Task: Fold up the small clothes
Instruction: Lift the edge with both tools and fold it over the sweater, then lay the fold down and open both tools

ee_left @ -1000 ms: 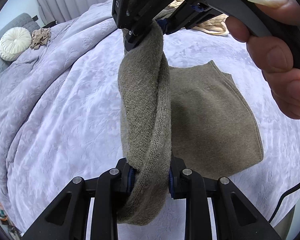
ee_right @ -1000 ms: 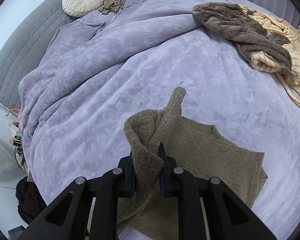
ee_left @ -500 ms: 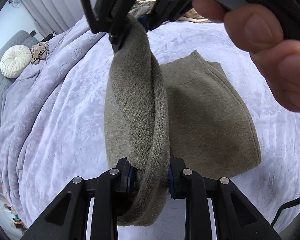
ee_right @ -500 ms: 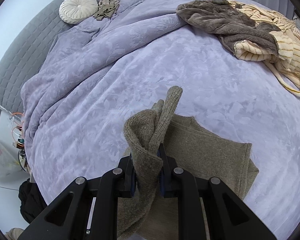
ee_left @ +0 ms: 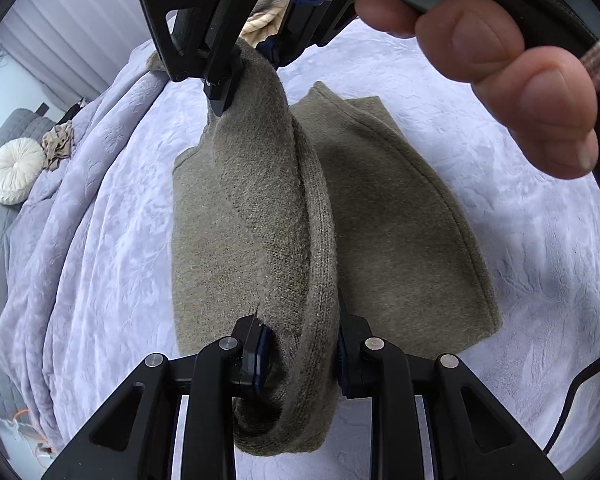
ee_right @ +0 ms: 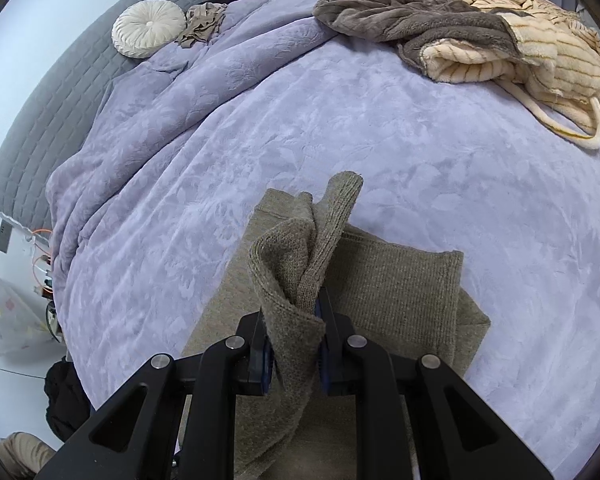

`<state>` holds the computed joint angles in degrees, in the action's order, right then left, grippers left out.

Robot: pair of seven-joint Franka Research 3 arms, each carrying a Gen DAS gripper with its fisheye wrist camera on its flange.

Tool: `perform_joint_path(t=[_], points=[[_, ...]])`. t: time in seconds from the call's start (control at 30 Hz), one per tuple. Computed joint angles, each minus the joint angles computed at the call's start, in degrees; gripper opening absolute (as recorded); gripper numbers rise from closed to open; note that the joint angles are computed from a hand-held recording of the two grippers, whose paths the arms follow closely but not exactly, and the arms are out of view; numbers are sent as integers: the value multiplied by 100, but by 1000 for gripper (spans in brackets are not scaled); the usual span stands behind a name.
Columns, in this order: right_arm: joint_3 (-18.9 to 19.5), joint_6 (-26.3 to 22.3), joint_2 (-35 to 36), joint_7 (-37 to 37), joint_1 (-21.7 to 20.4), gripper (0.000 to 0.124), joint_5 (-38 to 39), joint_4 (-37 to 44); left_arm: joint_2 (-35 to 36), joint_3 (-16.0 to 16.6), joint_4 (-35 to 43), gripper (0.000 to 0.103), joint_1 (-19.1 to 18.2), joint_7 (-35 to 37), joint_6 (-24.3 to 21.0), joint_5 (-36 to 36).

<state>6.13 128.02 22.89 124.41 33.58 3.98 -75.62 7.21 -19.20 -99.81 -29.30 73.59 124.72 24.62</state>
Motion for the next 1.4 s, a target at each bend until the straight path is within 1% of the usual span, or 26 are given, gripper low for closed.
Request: perform_joint_path(t=[0.13,0.27,0.37,0.53,0.67,0.87,1.0,1.1,1.17,1.27,1.3,1.33,1.37,1.4], points=[[37,449,-348,-159,-127,19,172,-648,128,-28,149,27,-90,-2,-109,107],[99,1135,-807,-305,-272,19,423,-1489,206,-34,179,27,-182,4,-100,268],[132,1493,-997,-299,-364,19,620,-1942,373,-31,267,27,-305,-86,-210,501],[192,1867,-1144,-375,-465,19,882,-2367,491,-13,411,27,-431,-135,-397,627],[251,2289,-1343,-656,-517,19,1066,-2603,459,-8,469,27,-461,-167,-342,653],[245,2302,-1367,-812,-612,19,1324,-2849,724,2,614,28,-646,-294,-520,888],[275,2523,-1423,-932,-698,19,1702,-3211,790,37,598,27,-748,-363,-551,1090],[317,2776,-1524,-1112,-738,19,2010,-3437,803,40,599,28,-788,-397,-567,1153],[307,2818,-1524,-1121,-734,19,2027,-3466,818,40,595,28,-834,-469,-592,1223],[171,2625,-1441,-649,-649,21,1472,-3394,832,48,564,29,-943,-669,-642,1439],[182,2628,-1436,-640,-670,22,1509,-3406,814,34,537,32,-959,-692,-637,1450],[179,2622,-1441,-581,-681,23,1518,-3417,781,16,509,42,-936,-672,-612,1371],[156,2637,-1467,-444,-670,27,1437,-3446,721,-16,466,54,-872,-599,-544,1171],[114,2630,-1509,-220,-645,37,1269,-3480,657,-42,415,56,-802,-528,-461,970]])
